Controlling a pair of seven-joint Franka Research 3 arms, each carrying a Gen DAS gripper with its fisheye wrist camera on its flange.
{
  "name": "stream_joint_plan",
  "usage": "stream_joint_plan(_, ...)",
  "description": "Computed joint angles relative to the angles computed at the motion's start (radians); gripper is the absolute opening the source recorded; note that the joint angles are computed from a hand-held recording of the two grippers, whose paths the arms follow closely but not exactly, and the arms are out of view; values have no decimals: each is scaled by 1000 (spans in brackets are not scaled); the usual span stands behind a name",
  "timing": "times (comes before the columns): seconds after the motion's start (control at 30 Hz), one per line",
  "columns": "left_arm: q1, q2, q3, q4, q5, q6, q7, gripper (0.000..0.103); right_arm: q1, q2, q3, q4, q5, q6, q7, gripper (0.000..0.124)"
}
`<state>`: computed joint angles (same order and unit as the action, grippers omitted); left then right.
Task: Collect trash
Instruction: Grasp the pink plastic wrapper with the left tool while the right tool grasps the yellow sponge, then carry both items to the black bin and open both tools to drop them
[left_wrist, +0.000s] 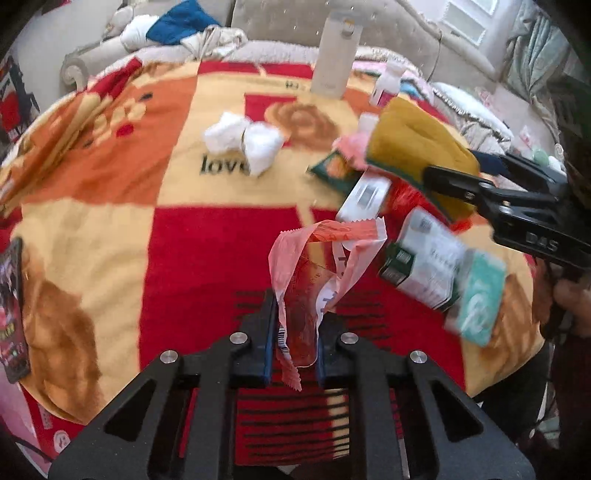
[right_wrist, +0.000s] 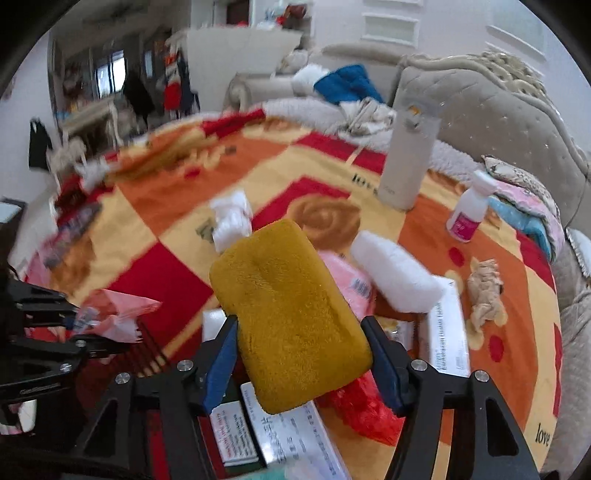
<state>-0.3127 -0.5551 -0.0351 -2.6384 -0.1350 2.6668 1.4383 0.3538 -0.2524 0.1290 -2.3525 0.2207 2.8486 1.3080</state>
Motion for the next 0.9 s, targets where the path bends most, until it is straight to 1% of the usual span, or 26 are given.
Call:
stream_joint_plan(0.03, -4, 3, -2, 11, -4, 0, -2, 14, 14, -26, -19, -16, 37, 8, -17, 64)
stream_joint_plan(0.1, -24, 14, -6, 41, -19, -5, -1, 14, 10, -69, -27, -44, 59, 18, -15, 64)
stream_joint_plan(0.17, -36, 29, -18, 67, -24, 1, -4, 14, -22, -119, -19, -81, 45, 20, 15, 64)
stream_joint_plan(0.23, -53, 55, -35, 103, -29, 5, -8, 14, -43, -168, -30, -117, 47, 11, 29, 64)
stream_joint_plan(0.37, -81, 122, -84, 182, -27, 12, -35, 14, -124, -270, -33, -204, 18, -12, 78, 64)
stream_joint_plan(0.43, -94, 158, -109, 222, -21, 16, -49, 14, -183, -326, -33, -249, -10, -30, 106, 64)
stream_joint_plan(0.53, -112, 213, -146, 281, -5, 18, -67, 14, -234, -393, -56, -299, -25, -51, 122, 64)
stream_joint_plan(0.63, -134, 280, -182, 352, 9, 7, -79, 14, -318, -470, -71, -353, -52, -73, 143, 64)
stream_joint_plan(0.9, -172, 466, -277, 541, 66, -29, -121, 14, -484, -567, -143, -436, -69, -99, 156, 64)
